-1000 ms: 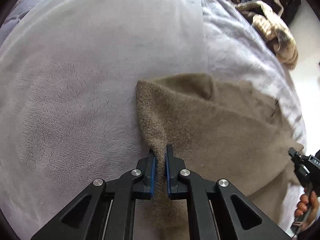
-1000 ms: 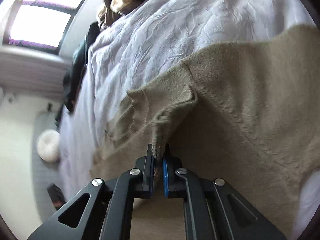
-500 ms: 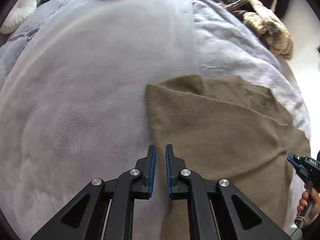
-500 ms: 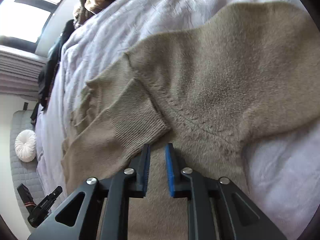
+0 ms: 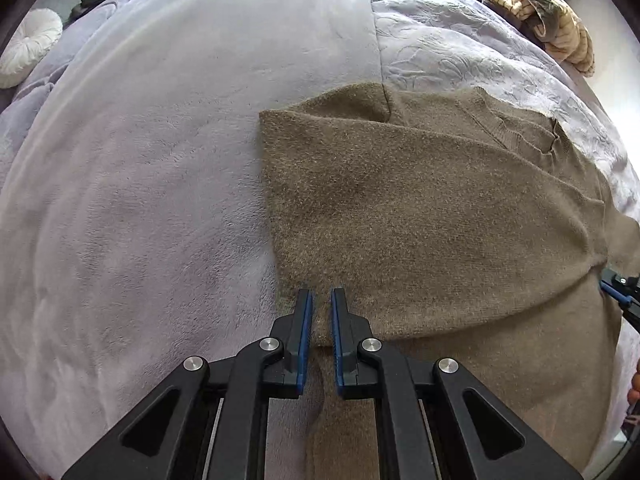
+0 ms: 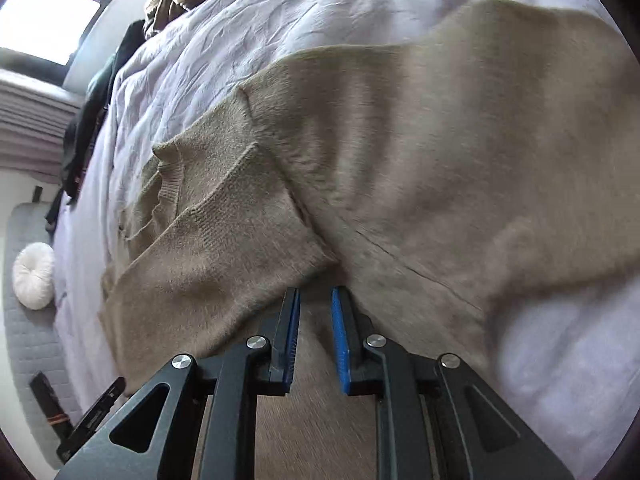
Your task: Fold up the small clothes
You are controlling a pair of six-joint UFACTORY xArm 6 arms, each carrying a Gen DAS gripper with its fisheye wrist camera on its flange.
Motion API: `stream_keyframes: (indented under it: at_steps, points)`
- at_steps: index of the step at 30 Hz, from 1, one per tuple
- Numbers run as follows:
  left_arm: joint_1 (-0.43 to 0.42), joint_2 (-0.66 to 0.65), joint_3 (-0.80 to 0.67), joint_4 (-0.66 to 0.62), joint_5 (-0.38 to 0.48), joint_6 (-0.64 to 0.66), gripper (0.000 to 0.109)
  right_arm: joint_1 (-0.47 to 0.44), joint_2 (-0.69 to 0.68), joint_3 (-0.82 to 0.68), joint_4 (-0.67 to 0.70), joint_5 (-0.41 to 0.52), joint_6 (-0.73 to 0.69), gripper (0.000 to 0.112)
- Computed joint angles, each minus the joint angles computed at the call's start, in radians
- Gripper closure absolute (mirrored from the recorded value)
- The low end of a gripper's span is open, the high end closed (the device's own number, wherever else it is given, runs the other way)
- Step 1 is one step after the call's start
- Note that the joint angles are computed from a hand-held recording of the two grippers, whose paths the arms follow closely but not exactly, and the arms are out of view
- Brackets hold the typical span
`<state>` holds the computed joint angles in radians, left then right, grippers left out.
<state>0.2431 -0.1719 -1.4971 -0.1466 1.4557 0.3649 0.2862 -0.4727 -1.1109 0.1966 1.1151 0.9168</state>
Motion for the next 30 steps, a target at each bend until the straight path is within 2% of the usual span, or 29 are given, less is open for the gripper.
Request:
stream_keyframes:
  at_steps: [2, 3, 4, 6, 11, 14, 18, 21, 28, 29, 30]
  points:
    - [-0.017, -0.006, -0.006, 0.021, 0.004, -0.003, 0.098, -0.003, -0.016, -0.007, 0.015, 0.029, -0.010, 0.089]
    - [-0.026, -0.011, -0.013, 0.029, 0.013, -0.004, 0.098, -0.003, -0.028, -0.011, 0.019, 0.048, -0.013, 0.080]
    - [-0.025, -0.012, -0.020, 0.018, 0.029, -0.002, 0.098, 0.002, -0.038, -0.019, 0.014, 0.072, -0.012, 0.066]
    - [-0.036, -0.024, -0.033, 0.009, 0.069, -0.017, 0.098, 0.020, -0.048, -0.037, -0.005, 0.103, -0.005, 0.054]
    - [-0.077, -0.060, -0.040, 0.017, 0.141, -0.039, 0.098, 0.059, -0.033, -0.091, -0.011, 0.165, 0.000, 0.054]
    - [-0.110, -0.079, -0.042, 0.023, 0.200, -0.062, 0.098, 0.079, -0.040, -0.115, -0.036, 0.215, -0.005, 0.044]
    - [-0.153, -0.115, -0.022, 0.013, 0.215, -0.101, 0.098, 0.096, -0.045, -0.141, -0.054, 0.253, -0.014, 0.042]
    - [-0.189, -0.123, -0.027, 0.006, 0.223, -0.128, 0.098, 0.099, -0.059, -0.143, -0.059, 0.268, -0.027, 0.035]
    - [-0.289, -0.120, -0.041, 0.047, 0.219, -0.170, 0.098, 0.088, -0.080, -0.135, -0.069, 0.294, -0.039, 0.035]
    - [-0.302, -0.118, -0.044, 0.049, 0.221, -0.184, 0.087, 0.085, -0.086, -0.132, -0.072, 0.298, -0.040, 0.034]
    - [-0.312, -0.113, -0.051, 0.053, 0.224, -0.194, 0.020, 0.084, -0.091, -0.130, -0.082, 0.307, -0.039, 0.032]
